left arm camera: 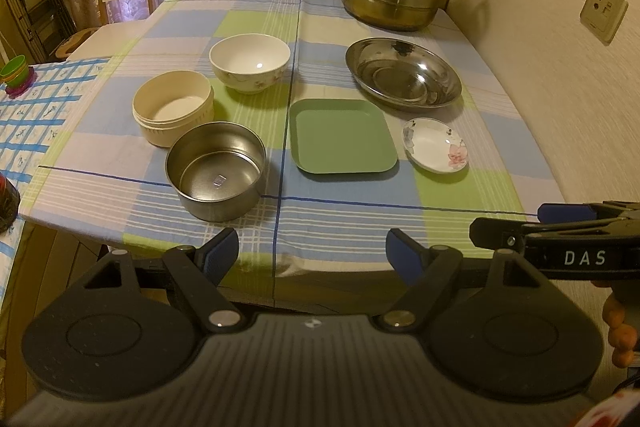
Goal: Organize plates and bowls
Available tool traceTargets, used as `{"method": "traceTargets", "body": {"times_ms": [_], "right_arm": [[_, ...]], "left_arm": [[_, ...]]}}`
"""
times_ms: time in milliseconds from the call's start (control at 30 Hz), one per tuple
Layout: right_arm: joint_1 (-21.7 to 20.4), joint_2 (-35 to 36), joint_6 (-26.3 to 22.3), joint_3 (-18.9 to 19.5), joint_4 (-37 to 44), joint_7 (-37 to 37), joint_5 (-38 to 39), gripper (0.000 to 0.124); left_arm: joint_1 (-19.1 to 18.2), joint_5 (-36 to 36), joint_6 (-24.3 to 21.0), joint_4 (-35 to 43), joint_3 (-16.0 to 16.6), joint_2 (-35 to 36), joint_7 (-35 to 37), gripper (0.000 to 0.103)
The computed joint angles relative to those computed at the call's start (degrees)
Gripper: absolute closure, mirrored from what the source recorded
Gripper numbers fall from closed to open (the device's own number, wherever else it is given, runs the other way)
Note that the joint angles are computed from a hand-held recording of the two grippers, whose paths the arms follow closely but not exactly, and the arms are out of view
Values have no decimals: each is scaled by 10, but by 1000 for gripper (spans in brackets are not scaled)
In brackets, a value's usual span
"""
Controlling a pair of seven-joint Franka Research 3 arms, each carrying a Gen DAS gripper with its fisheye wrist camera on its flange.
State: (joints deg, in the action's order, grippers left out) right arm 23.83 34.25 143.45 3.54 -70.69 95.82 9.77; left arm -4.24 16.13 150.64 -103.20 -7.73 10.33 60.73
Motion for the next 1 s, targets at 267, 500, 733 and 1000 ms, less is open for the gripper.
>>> {"method": "traceTargets", "body": {"times_ms": [267,500,733,1000], "right_arm": [[2,4,-3,0,7,2,-1,29],[5,20,-10,-1,29,4,-3,29],[5,20,-11,-1,31,4,-3,29],[5,21,-12,-1,32,4,-3,29]], "left_arm": [[4,-6,2,0,0,4,5,23],[7,-12,-1,2,1,3,11,23],[8,-14,-2,2,1,3,13,24],[8,-15,-2,2,1,3,15,23]]}}
